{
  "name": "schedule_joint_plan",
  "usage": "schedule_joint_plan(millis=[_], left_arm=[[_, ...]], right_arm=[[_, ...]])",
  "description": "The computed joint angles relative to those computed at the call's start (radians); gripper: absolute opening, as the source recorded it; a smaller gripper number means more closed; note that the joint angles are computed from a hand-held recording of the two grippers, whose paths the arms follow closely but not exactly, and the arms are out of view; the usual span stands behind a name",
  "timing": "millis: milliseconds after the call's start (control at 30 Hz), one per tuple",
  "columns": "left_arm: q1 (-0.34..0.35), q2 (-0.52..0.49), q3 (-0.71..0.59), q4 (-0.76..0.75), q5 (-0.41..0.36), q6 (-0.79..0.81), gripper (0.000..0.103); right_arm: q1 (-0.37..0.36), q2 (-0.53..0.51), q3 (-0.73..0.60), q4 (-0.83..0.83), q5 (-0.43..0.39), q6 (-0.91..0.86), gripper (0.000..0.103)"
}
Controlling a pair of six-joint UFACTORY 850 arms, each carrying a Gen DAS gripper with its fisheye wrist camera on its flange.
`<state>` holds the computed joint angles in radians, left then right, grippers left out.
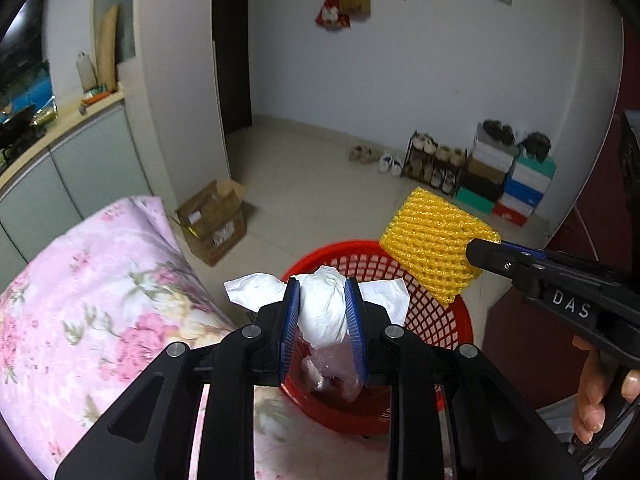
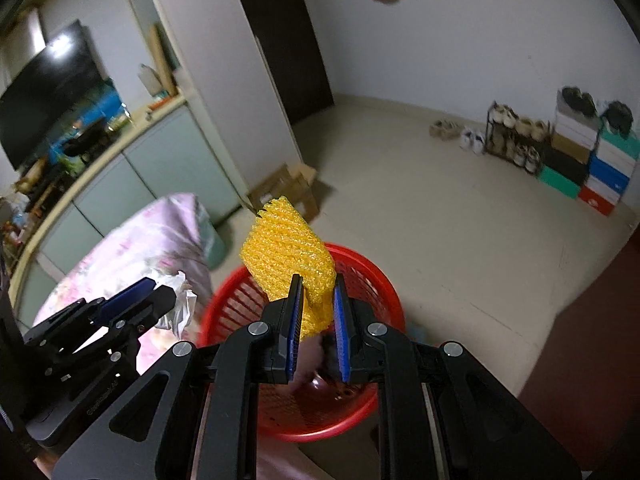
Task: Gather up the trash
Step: 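Carry the white tissue in the left tool and yellow mesh in the right tool to the basket, then open both tools to drop the tissue and yellow mesh into the red basket, then move both tools back over the bedspread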
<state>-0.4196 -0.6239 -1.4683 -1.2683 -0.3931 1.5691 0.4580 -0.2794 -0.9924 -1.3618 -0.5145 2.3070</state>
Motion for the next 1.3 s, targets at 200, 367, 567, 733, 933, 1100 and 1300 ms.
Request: schedule_joint_plan(millis=[200, 367, 567, 733, 933, 1100, 1300], left_arm=[[-0.019, -0.06, -0.057, 0.16, -0.003, -0.162, 0.024], [-0.019, -0.067, -0.063, 0.163, -0.009, -0.161, 0.046], [0.004, -0.031, -0.031, 0.085, 0.004, -0.099, 0.065], [0.039, 0.025, 0.014, -0.042, 0.018, 0.01, 0.074], [0.083, 0.11, 0.086, -0.198, 0.038, 0.143, 0.076], [0.136, 0.185, 0.158, -0.359, 0.031, 0.298, 0.077], [0.196, 0.236, 0.21, -0.458, 0.045, 0.392, 0.078]], right_arm=[[-0.033, -0.045, -0.015, 0.072, 0.072, -0.059, 0.017], [-0.055, -0.046, -0.006, 0.064, 0.133, -0.047, 0.031], [-0.061, -0.021, 0.016, 0.032, 0.158, 0.018, 0.046], [-0.029, 0.007, 0.02, 0.026, 0.09, 0.002, 0.046], [0.025, 0.023, 0.001, -0.011, 0.013, -0.015, 0.046], [0.074, 0.024, -0.024, -0.072, -0.024, -0.021, 0.046], [0.107, 0.0, -0.077, -0.11, -0.006, -0.054, 0.047]])
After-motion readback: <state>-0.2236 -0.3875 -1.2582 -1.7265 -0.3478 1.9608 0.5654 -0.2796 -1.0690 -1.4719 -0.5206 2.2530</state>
